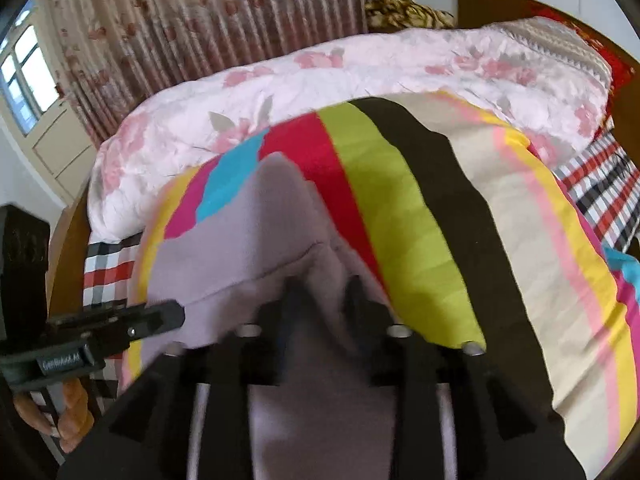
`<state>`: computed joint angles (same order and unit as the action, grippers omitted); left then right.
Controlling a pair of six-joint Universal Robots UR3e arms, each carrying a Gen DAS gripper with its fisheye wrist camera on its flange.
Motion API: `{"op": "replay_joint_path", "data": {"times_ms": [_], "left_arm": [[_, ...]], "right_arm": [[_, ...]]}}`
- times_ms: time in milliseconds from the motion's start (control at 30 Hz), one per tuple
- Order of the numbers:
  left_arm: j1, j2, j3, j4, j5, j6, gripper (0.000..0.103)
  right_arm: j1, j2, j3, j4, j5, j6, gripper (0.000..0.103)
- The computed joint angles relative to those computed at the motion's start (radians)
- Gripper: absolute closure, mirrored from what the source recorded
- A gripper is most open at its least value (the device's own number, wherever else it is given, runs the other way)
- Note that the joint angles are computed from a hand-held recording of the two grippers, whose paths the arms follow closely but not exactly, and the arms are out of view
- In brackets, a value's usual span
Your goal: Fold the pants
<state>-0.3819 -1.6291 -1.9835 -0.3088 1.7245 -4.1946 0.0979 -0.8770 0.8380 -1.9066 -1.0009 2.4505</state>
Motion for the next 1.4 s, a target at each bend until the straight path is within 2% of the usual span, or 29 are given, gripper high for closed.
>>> {"op": "replay_joint_path", "data": {"times_ms": [33,67,100,133,167,233,267,367,433,500,533,567,633,700,733,767,800,867,1033,1167,1233,1300,1400], "left_arm": [[-0.016,0.007,0.017,-0.043,0.035,-0.014,0.067],[-0.048,0.018,0.042,-0.104,0.096,-0.034,0.062],[-0.105,0.028,0.086,-0.194,0.202,-0.070,0.060],[-0.144,0.024,0.116,-0.228,0.263,-0.091,0.053],[-0.191,0.026,0.132,-0.230,0.321,-0.102,0.047],[-0.264,-0.003,0.169,-0.166,0.356,-0.062,0.038],[-0.286,-0.034,0.195,-0.118,0.339,-0.012,0.033],[-0.295,-0.146,0.290,-0.042,0.199,0.124,0.029],[-0.298,-0.208,0.363,-0.109,0.148,0.132,0.029],[-0.296,-0.221,0.366,-0.145,0.130,0.081,0.029],[-0.295,-0.192,0.309,-0.105,0.117,0.033,0.029],[-0.296,-0.166,0.261,-0.062,0.111,0.015,0.029],[-0.313,-0.109,0.170,-0.001,0.119,-0.015,0.029],[-0.314,-0.073,0.081,0.078,0.080,-0.037,0.032],[-0.308,-0.068,0.037,0.136,0.043,-0.047,0.044],[-0.309,-0.072,0.007,0.184,0.014,-0.052,0.058],[-0.331,-0.083,0.003,0.201,0.020,-0.059,0.059],[-0.363,-0.098,-0.001,0.219,0.042,-0.065,0.059],[-0.406,-0.126,-0.013,0.277,0.027,-0.083,0.058],[-0.416,-0.119,-0.024,0.302,0.020,-0.085,0.054],[-0.420,-0.118,-0.022,0.312,0.014,-0.082,0.052],[-0.428,-0.114,-0.018,0.309,0.011,-0.074,0.050],[-0.431,-0.118,-0.004,0.302,0.009,-0.069,0.047]], "right_arm": [[-0.013,-0.044,0.059,-0.028,-0.002,-0.007,0.038],[-0.028,-0.098,0.133,-0.070,0.000,-0.018,0.037],[-0.054,-0.168,0.226,-0.108,0.014,-0.043,0.037],[-0.099,-0.253,0.324,-0.124,0.042,-0.087,0.037],[-0.131,-0.310,0.385,-0.119,0.056,-0.120,0.037],[-0.226,-0.463,0.532,-0.051,0.083,-0.244,0.038],[-0.261,-0.516,0.586,-0.024,0.085,-0.291,0.037],[-0.373,-0.718,0.806,0.015,0.040,-0.437,0.037],[-0.424,-0.847,0.966,-0.011,0.001,-0.513,0.038],[-0.485,-0.996,1.134,-0.055,-0.017,-0.581,0.038],[-0.537,-1.062,1.166,0.020,0.009,-0.648,0.038],[-0.625,-1.138,1.182,0.180,0.066,-0.759,0.041],[-0.757,-1.206,1.154,0.485,0.119,-0.967,0.056],[-0.817,-1.246,1.181,0.565,0.119,-1.069,0.063],[-0.828,-1.253,1.191,0.577,0.115,-1.093,0.071],[-0.819,-1.242,1.203,0.558,0.104,-1.086,0.074],[-0.810,-1.238,1.224,0.522,0.098,-1.066,0.075],[-0.788,-1.236,1.240,0.493,0.091,-1.044,0.075],[-0.750,-1.260,1.295,0.389,0.086,-1.020,0.076],[-0.740,-1.219,1.261,0.411,0.087,-1.002,0.078],[-0.720,-1.164,1.243,0.370,0.085,-0.958,0.081],[-0.715,-1.178,1.263,0.339,0.080,-0.954,0.085],[-0.704,-1.217,1.294,0.299,0.070,-0.957,0.085]]}}
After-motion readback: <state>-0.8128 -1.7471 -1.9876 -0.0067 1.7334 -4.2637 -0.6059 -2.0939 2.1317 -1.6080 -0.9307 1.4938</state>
